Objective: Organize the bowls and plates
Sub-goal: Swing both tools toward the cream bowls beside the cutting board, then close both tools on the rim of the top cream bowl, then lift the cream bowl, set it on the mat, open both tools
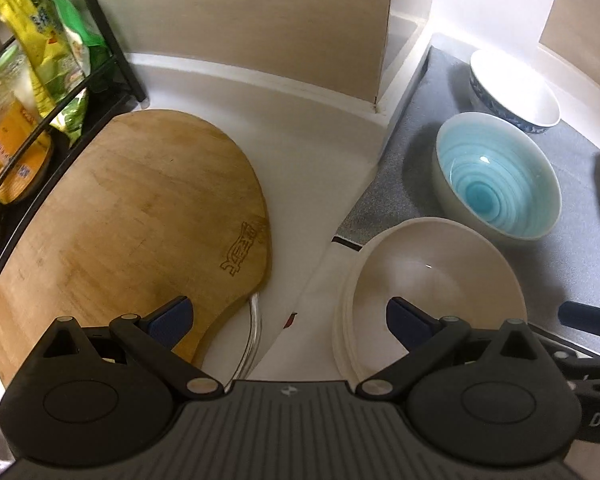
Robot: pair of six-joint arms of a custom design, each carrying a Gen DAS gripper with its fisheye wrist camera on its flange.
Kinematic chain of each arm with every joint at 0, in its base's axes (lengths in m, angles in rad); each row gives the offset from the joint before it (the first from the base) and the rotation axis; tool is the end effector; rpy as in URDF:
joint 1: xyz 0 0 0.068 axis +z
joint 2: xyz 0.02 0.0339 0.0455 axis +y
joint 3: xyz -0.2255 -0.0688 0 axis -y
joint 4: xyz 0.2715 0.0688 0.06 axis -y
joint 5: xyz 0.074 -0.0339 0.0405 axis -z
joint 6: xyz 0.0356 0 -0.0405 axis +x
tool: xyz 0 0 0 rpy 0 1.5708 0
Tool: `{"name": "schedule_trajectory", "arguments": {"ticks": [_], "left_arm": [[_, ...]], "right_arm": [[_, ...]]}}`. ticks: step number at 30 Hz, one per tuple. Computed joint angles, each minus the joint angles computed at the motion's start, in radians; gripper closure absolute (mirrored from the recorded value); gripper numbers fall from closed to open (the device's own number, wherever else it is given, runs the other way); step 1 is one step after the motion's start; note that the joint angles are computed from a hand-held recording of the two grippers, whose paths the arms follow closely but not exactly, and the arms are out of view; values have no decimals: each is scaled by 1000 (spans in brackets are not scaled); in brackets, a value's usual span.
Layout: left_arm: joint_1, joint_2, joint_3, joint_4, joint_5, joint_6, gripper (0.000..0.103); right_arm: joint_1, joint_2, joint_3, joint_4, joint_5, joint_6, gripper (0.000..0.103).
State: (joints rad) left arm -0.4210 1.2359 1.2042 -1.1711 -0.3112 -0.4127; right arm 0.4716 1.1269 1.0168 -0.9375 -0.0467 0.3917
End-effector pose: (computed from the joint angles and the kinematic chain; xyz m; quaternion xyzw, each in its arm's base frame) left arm 0.2399 -0.0955 0.2772 -0.0243 0.9714 0.0661 0.2270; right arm 0.2258 0.1170 0.2520 -0.0446 0.9647 0.1287 0.2254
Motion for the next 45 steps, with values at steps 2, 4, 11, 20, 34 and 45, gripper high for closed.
{"name": "schedule_trajectory", "arguments": {"ticks": [2,4,11,20,34,45], "left_arm": [[15,12,1,12,9,20,0],[25,18,0,24,24,40,0],[40,44,7,55,73,113,45],[59,25,8,41,231,182,93],[-290,135,89,117,249,118,91],[-376,307,193,170,257,113,92]], "right_arm": [[3,16,4,1,-1,10,13],[6,36,9,5,-3,26,13],[7,74,18,7,-56,50,66],[22,49,27,-12,-54,108,85],[-268,-355,-80,-317,-34,33,85],[-499,-482,-155,-364,-64,-85,86]]}}
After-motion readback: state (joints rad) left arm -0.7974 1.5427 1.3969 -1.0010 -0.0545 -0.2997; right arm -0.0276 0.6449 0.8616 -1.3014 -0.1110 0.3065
